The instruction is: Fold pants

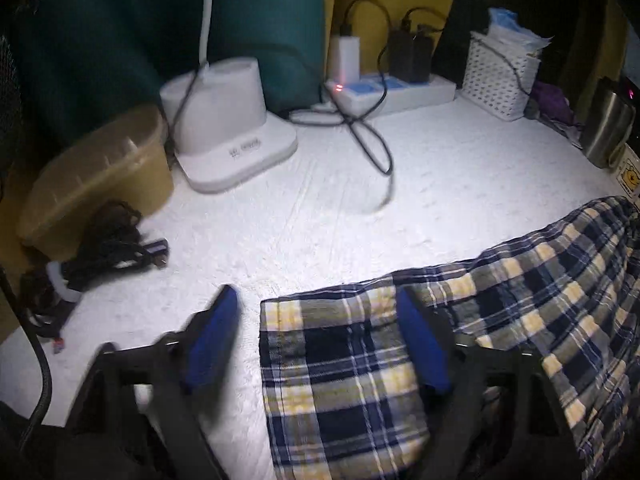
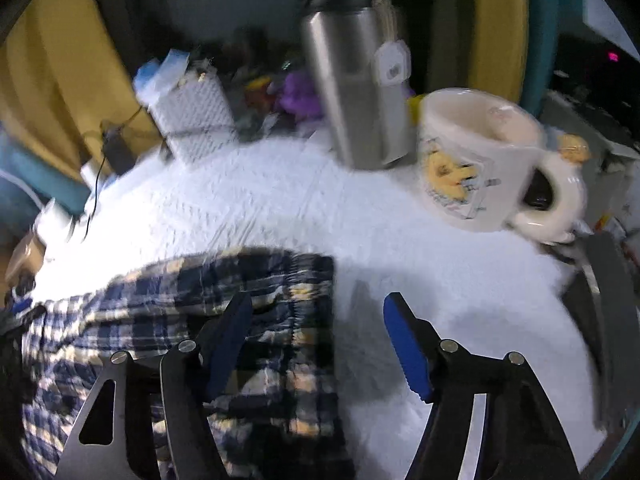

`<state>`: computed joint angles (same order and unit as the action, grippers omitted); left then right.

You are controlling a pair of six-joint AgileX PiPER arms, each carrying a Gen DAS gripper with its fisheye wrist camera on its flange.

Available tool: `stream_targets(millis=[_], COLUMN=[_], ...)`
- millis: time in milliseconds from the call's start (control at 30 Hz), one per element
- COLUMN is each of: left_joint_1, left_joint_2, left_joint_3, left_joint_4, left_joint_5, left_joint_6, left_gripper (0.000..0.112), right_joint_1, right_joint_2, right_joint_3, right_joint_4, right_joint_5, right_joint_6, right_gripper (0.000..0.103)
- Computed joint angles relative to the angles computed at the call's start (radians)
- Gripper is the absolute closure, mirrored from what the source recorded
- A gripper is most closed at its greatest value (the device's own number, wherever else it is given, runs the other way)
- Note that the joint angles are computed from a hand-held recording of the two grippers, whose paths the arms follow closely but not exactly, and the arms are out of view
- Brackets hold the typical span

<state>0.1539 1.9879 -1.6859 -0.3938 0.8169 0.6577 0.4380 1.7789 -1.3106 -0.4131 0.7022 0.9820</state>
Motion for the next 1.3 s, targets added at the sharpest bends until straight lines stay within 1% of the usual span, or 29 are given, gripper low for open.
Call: stream_targets(millis=[33,67,100,133,167,200,233,300,333,400,433,467,500,533,600,633,667,700,733,767,800,867,900,933,1100,1300], left_joint_1=[0.007,0.008,0.006,0.006,0.008,0.009,0.005,0.009,0.012,0.023,0.021,0.018,0.018,0.017,0.016,0.018,0.024,0.031,0.038,0.046,0.052,0.062,0.07,0.071,0.106,0.152], left_joint_2=[0.0,0.001,0.001,0.001,0.005,0.0,-0.009,-0.036,-0.038,-0.041,-0.033,-0.022,0.003,0.014,0.006,0.001,-0.004,-0.011,-0.021,-0.04,-0.067,-0.124,-0.161,-0.186,-0.326,-0.494], left_joint_3=[0.001,-0.003,-0.003,-0.005,-0.014,-0.009,0.006,0.041,0.04,0.043,0.036,0.025,-0.011,-0.028,-0.017,-0.014,-0.021,-0.022,-0.023,-0.011,0.012,0.073,0.114,0.141,0.284,0.469], left_joint_4=[-0.028,-0.028,-0.022,-0.028,-0.033,-0.041,-0.03,-0.034,-0.036,-0.034,-0.013,0.019,0.044,0.06,0.108,0.126,0.14,0.131,0.114,0.094,0.075,0.033,0.003,-0.015,-0.125,-0.236], left_joint_5=[-0.003,-0.003,-0.013,-0.013,-0.001,-0.004,-0.026,-0.088,-0.104,-0.141,-0.154,-0.155,-0.115,-0.099,-0.129,-0.137,-0.127,-0.115,-0.103,-0.096,-0.098,-0.121,-0.138,-0.146,-0.14,-0.121], left_joint_6=[0.018,0.021,0.022,0.026,0.032,0.042,0.036,0.026,0.014,-0.013,-0.037,-0.071,-0.102,-0.125,-0.189,-0.212,-0.233,-0.231,-0.22,-0.198,-0.168,-0.114,-0.086,-0.07,0.035,0.18], left_gripper=[0.053,0.068,0.075,0.095,0.109,0.109,0.109,0.11,0.11,0.11,0.11,0.11,0.11,0.109,0.109,0.109,0.109,0.109,0.108,0.105,0.1,0.064,0.059,0.058,0.058,0.057], right_joint_1=[-0.006,-0.012,-0.011,-0.003,-0.007,-0.01,-0.006,-0.001,-0.003,-0.011,-0.008,-0.004,-0.005,-0.006,-0.002,-0.003,-0.001,0.008,0.014,0.018,0.019,0.029,0.036,0.046,0.121,0.249], right_joint_2=[0.026,0.052,0.082,0.1,0.112,0.125,0.133,0.153,0.16,0.186,0.21,0.231,0.238,0.242,0.23,0.226,0.224,0.217,0.207,0.183,0.153,0.108,0.076,0.05,-0.074,-0.258], right_joint_3=[-0.027,-0.051,-0.081,-0.101,-0.12,-0.143,-0.162,-0.201,-0.218,-0.26,-0.29,-0.309,-0.305,-0.301,-0.28,-0.275,-0.277,-0.271,-0.259,-0.231,-0.193,-0.143,-0.106,-0.08,0.035,0.208], right_joint_4=[0.037,0.064,0.06,0.03,0.038,0.042,0.018,-0.031,-0.034,-0.018,-0.023,-0.026,-0.024,-0.024,-0.047,-0.043,-0.054,-0.089,-0.12,-0.137,-0.141,-0.16,-0.173,-0.185,-0.266,-0.359], right_joint_5=[0.003,0.0,0.015,0.024,0.023,0.024,0.033,0.054,0.055,0.055,0.081,0.104,0.109,0.106,0.1,0.101,0.123,0.152,0.163,0.157,0.139,0.13,0.125,0.123,0.167,0.247], right_joint_6=[-0.059,-0.104,-0.11,-0.097,-0.114,-0.124,-0.112,-0.098,-0.104,-0.14,-0.152,-0.161,-0.163,-0.157,-0.127,-0.127,-0.115,-0.08,-0.05,-0.027,-0.01,0.021,0.039,0.057,0.165,0.328], right_gripper=[0.048,0.062,0.066,0.07,0.079,0.079,0.082,0.084,0.087,0.087,0.087,0.087,0.087,0.087,0.087,0.081,0.068,0.059,0.044,0.042,0.042,0.041,0.041,0.041,0.041,0.041])
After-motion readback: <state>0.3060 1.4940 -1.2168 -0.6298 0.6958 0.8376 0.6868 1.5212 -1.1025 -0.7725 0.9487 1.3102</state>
